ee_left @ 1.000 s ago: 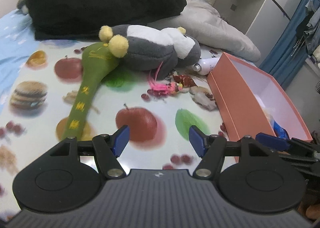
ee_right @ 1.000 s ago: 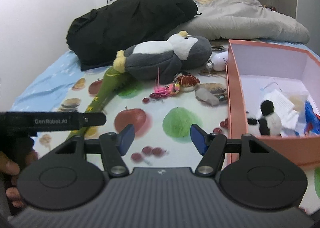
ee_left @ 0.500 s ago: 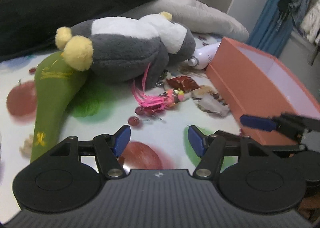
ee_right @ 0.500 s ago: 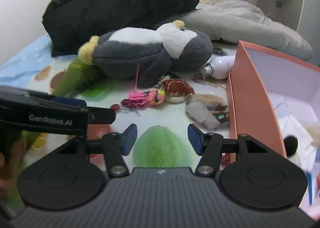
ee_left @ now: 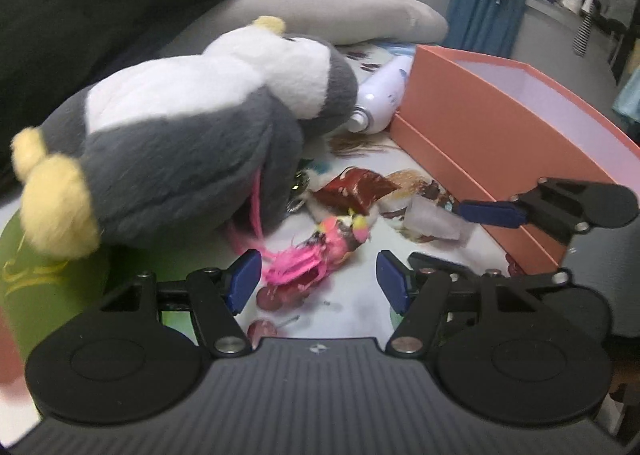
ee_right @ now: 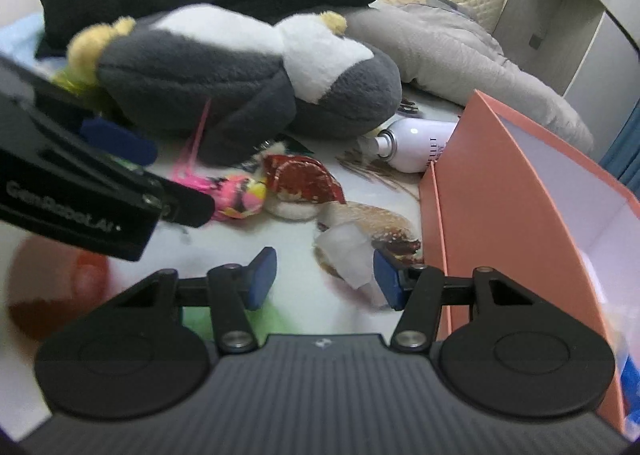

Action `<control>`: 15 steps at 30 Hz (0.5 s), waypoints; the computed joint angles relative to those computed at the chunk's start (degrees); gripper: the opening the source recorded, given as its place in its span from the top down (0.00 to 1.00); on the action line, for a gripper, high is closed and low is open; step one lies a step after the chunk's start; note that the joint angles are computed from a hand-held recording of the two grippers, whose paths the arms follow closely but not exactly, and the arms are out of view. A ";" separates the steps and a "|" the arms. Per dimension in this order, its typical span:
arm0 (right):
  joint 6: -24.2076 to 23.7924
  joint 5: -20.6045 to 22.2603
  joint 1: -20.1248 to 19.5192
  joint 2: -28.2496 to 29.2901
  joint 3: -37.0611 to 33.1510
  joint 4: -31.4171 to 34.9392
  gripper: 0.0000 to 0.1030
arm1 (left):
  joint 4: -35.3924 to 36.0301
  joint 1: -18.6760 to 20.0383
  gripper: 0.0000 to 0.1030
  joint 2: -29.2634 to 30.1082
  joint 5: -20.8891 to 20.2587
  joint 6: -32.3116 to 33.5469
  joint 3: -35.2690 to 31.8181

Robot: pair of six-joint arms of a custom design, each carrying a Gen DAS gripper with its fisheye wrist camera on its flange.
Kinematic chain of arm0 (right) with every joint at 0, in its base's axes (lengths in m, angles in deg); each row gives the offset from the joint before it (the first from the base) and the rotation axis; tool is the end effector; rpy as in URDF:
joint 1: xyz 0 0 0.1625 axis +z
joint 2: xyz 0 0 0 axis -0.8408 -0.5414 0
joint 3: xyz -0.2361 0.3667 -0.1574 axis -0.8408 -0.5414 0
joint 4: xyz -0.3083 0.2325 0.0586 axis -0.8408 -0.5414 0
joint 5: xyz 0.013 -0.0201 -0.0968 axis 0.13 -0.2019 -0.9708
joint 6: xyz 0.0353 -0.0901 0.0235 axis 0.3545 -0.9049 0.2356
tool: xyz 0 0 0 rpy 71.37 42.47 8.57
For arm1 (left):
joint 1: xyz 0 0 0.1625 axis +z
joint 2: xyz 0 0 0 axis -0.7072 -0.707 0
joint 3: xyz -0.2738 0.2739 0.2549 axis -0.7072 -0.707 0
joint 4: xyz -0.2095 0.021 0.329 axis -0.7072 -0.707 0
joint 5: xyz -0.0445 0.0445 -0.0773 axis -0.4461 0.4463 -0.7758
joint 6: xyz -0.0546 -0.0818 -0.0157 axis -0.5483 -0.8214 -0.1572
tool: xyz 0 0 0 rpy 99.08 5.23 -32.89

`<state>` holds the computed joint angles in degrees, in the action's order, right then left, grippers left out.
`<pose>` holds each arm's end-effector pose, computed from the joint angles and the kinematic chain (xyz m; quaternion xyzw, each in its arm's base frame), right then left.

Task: Organize soft objects
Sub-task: 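Reach the left tool to the pink toy while the right tool reaches the clear plastic item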

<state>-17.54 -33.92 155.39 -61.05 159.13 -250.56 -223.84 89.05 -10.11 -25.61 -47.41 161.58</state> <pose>0.1633 -0.4723 0.1150 0.4621 -0.7689 0.2710 0.3490 -0.1898 -0.4751 0.0915 0.1658 0.8785 -0.3549 0.2735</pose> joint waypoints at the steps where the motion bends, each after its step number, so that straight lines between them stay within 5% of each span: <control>1: 0.12 -0.57 -0.01 0.31 -0.50 0.19 0.45 | -0.03 0.51 0.33 0.05 -0.96 0.61 -0.48; 6: -2.54 -1.67 -0.17 2.55 -2.12 -3.27 0.49 | 0.21 2.68 0.43 0.96 -3.14 1.58 -2.63; 9: -2.77 -1.24 -0.75 2.87 -2.63 -3.68 0.53 | 1.08 3.20 0.45 1.88 -1.11 1.00 -3.52; 13: -1.38 -1.54 -0.84 2.40 -3.05 -1.91 0.71 | -1.05 3.74 0.49 2.84 -2.52 2.30 -3.75; 15: -1.55 -1.53 -0.73 2.58 -2.85 -2.40 0.74 | -1.70 3.83 0.62 3.20 -3.28 3.28 -3.87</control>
